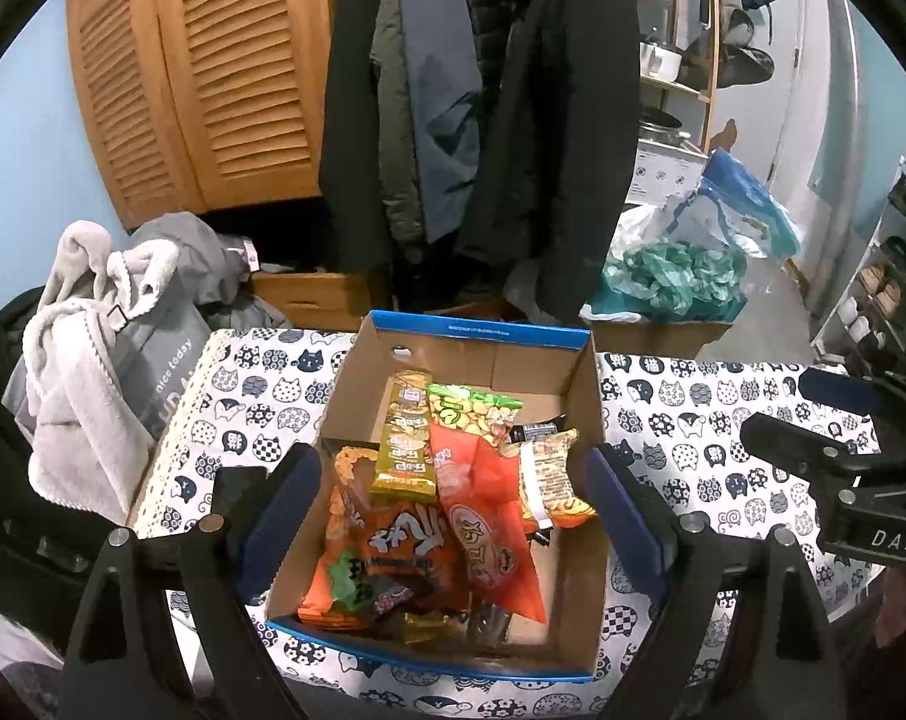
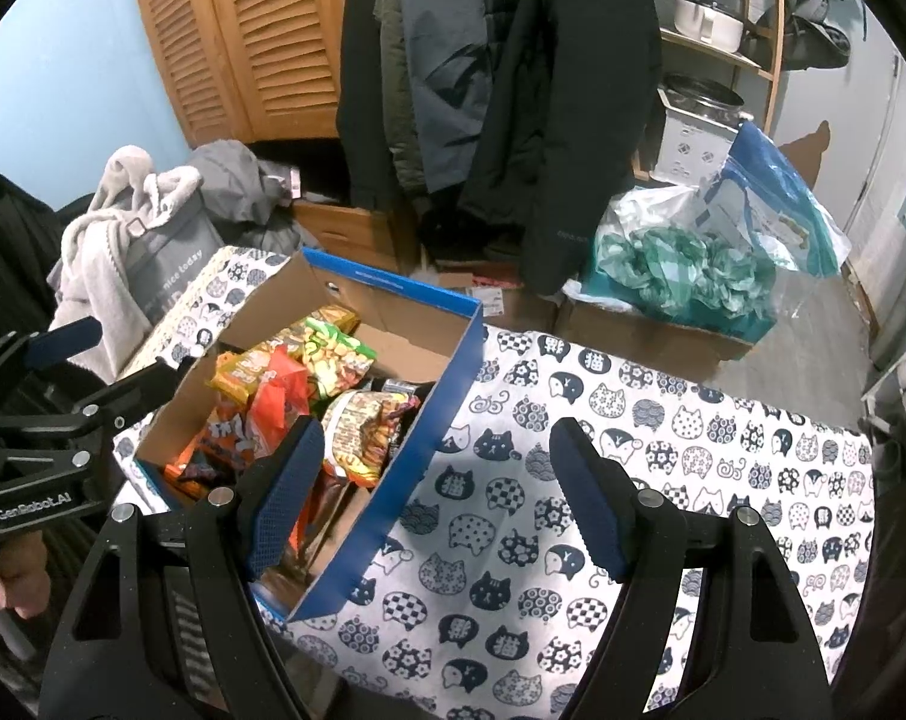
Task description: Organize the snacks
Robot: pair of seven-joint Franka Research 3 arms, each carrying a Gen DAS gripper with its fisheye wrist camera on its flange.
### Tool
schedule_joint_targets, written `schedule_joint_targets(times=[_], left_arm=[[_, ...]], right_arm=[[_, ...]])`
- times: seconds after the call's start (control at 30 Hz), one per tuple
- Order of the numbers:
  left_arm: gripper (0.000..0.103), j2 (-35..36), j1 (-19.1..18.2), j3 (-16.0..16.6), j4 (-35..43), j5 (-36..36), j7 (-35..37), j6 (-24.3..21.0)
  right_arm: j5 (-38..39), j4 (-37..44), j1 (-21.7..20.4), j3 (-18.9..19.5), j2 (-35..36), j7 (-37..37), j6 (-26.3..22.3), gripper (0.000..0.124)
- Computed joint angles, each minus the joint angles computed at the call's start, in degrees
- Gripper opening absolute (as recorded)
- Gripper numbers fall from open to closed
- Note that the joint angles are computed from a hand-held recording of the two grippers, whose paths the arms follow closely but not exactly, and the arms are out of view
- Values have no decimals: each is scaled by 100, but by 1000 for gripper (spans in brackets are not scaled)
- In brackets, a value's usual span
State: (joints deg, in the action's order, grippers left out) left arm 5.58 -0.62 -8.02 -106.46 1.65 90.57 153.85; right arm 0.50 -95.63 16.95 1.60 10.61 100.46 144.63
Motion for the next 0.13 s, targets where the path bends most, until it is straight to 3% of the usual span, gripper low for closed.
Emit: schedule_joint_targets(times=[0.13], left_arm=[[91,31,-33,13,64,167,-129,-84]], right_arm=[[16,-23,-7,0,-11,-19,13,77]])
